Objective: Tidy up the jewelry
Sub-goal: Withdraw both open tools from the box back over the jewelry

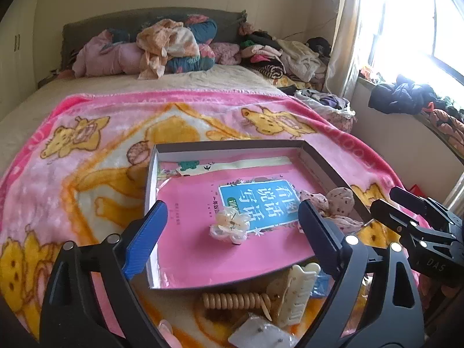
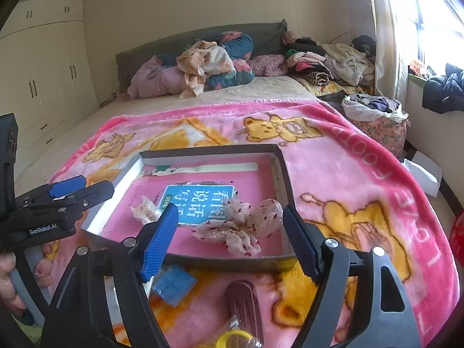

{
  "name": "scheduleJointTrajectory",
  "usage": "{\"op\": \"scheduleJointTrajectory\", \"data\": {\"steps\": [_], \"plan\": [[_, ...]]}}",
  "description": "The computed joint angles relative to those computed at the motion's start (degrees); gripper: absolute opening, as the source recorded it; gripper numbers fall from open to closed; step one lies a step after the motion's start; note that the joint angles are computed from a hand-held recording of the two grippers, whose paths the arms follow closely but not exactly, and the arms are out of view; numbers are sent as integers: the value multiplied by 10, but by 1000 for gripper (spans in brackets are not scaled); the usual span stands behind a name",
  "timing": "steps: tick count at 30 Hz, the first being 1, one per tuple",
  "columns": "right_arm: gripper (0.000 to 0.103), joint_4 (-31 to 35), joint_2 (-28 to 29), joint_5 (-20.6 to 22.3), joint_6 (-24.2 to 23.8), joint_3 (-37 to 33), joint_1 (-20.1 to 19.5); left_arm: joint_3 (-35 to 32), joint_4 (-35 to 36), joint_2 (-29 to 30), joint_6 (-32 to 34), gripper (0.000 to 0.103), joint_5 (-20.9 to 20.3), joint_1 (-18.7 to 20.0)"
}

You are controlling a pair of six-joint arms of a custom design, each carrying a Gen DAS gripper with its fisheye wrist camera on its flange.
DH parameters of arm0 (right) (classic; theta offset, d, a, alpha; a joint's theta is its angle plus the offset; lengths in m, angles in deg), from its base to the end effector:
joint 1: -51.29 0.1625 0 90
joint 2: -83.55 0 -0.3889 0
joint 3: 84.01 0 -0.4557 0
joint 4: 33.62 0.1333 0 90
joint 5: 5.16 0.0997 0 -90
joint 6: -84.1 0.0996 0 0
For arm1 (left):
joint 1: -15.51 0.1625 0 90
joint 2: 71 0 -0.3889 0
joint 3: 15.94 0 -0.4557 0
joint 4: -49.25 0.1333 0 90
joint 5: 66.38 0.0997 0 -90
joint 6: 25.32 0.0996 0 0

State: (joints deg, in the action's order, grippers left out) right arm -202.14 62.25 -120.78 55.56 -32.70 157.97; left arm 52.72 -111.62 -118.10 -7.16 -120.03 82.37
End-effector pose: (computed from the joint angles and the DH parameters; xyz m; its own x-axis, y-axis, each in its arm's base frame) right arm 0.3420 -0.8269 0.0910 -0.7496 -0.2580 0.6095 -0.6241 0.5821 -0.5212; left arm -0.1432 -0.8244 0.3032 -0.7917 0.0949 -0.6035 0.5293 0.5998 -0.6000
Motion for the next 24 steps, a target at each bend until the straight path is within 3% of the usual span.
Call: {"op": "scheduleJointTrajectory", "data": {"steps": [24], "plan": [[73,-61,-86,-1,7,172,10,129,-29,-76,-2,85,15,-15]]}}
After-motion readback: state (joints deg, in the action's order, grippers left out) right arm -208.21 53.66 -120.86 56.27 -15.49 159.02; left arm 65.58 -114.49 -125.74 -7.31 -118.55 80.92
